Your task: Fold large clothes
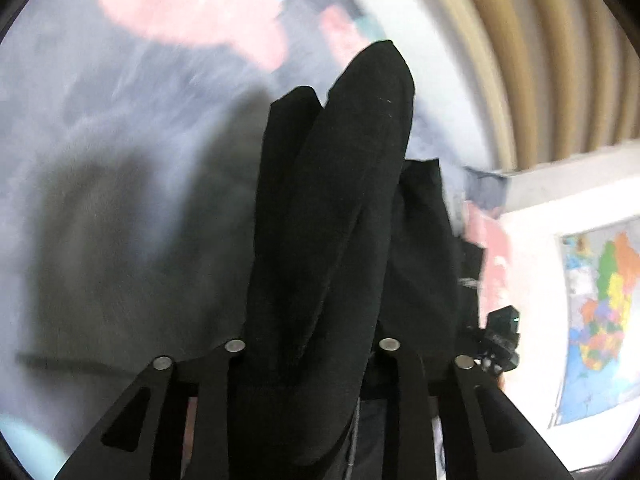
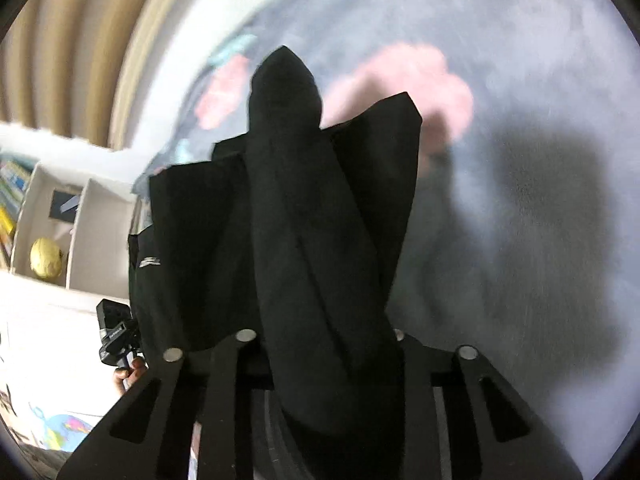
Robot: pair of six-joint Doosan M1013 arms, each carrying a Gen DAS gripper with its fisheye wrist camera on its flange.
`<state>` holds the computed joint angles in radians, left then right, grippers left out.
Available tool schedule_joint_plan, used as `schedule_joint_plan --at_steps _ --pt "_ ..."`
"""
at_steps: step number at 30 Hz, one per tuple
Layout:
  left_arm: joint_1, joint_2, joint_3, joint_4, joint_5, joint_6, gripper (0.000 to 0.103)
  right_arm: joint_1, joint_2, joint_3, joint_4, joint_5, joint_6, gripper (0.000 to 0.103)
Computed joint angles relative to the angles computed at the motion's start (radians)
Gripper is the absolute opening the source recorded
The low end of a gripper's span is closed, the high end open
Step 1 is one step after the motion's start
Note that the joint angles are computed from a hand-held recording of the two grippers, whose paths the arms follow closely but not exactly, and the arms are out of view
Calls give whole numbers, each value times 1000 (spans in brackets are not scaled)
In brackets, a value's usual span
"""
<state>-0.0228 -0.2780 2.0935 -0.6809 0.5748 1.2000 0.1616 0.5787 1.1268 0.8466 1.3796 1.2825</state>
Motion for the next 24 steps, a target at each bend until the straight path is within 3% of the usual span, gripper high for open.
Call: schedule_joint_plan --at_steps 2,6,13,15,17,20,22,24 --pt "-50 -51 -3 55 -38 -68 24 -1 -52 36 17 -10 -39 26" --pt "-181 -138 -34 318 -35 -318 23 0 -158 112 7 -31 -111 26" --pt "-462 -286 -37 771 49 -829 24 -33 -306 254 7 -36 -164 26" --pt "-529 -339 -11 822 90 -924 24 -30 -343 297 -24 -27 -146 26" --pt "-606 -350 1 875 130 -1018 24 -26 -367 327 -54 -17 -132 26" --pt "-680 -365 36 881 160 -1122 24 -43 -395 385 -113 23 -112 26" --pt "-700 -369 68 845 171 -1153 25 -47 -387 416 -152 48 -76 26" --pt "-685 -362 102 759 177 -1141 26 -44 -372 440 -186 49 -40 28"
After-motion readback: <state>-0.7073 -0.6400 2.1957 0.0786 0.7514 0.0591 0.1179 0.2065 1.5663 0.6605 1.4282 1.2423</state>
